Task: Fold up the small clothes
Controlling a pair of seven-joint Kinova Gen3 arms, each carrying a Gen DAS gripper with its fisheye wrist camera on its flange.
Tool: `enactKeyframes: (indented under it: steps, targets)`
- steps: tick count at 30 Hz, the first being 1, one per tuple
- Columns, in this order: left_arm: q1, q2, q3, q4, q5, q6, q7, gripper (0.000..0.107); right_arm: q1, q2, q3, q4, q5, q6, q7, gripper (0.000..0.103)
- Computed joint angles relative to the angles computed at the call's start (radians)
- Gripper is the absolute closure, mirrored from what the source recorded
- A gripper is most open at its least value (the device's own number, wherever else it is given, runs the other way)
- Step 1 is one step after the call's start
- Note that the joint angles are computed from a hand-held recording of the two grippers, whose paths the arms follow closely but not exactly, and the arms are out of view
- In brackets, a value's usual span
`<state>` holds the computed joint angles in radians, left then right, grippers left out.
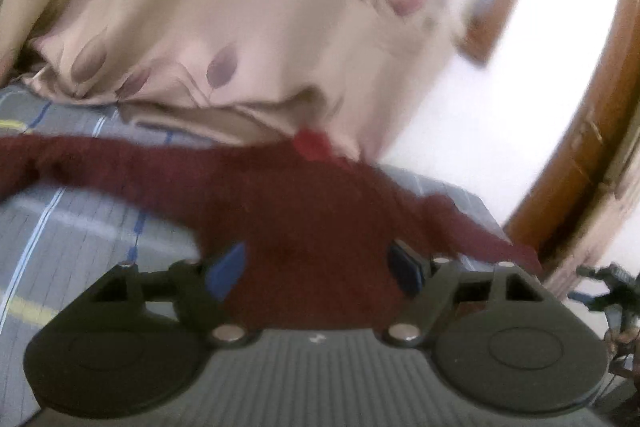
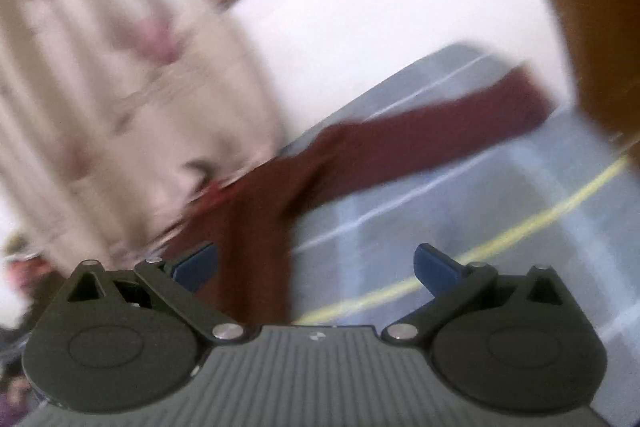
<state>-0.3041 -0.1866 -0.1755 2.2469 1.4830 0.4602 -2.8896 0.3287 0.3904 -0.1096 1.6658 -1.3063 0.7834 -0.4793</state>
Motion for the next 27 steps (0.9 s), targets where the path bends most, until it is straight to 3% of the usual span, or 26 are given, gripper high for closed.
enactKeyframes:
  steps: [2,5,8,11,14,16,20,23,25,27]
  targets:
    - [-0.015,0.070,-0.003,-0.041,0.081,-0.009,-0.056,0.029,-0.061,0.053,0.071,-0.075,0.035,-0.033,-0.081,0.000]
    - [0.071,0.184,-0.094,-0.152,0.110,-0.017,-0.105,0.029,-0.081,0.140,0.092,-0.182,0.028,0.037,-0.203,0.000]
    - [0.054,0.290,-0.070,-0.291,0.026,-0.043,-0.071,0.029,-0.207,0.162,0.155,-0.304,0.133,0.052,-0.259,0.000]
    - [-0.033,0.408,0.035,-0.430,-0.094,-0.094,-0.020,0.029,-0.346,0.206,0.249,-0.413,0.255,-0.058,-0.347,0.000]
    - [-0.026,0.532,0.002,-0.569,-0.216,-0.051,0.051,0.029,-0.461,0.252,0.386,-0.465,0.353,-0.169,-0.469,0.000]
    - [-0.054,0.603,0.004,-0.661,-0.297,0.019,0.116,0.029,-0.467,0.262,0.423,-0.457,0.358,-0.209,-0.550,0.000]
    - [-0.017,0.721,-0.068,-0.833,-0.439,0.120,0.234,0.029,-0.333,0.283,0.324,-0.481,0.449,-0.208,-0.684,0.000]
    - [-0.047,0.783,-0.019,-0.912,-0.483,0.171,0.234,0.029,-0.212,0.310,0.203,-0.515,0.449,-0.148,-0.749,0.000]
    - [-0.060,0.806,0.007,-0.940,-0.489,0.205,0.200,0.029,-0.205,0.298,0.179,-0.494,0.515,-0.167,-0.787,0.000]
    - [-0.027,0.848,-0.041,-1.001,-0.504,0.266,0.230,0.029,-0.226,0.295,0.184,-0.484,0.584,-0.193,-0.824,0.000]
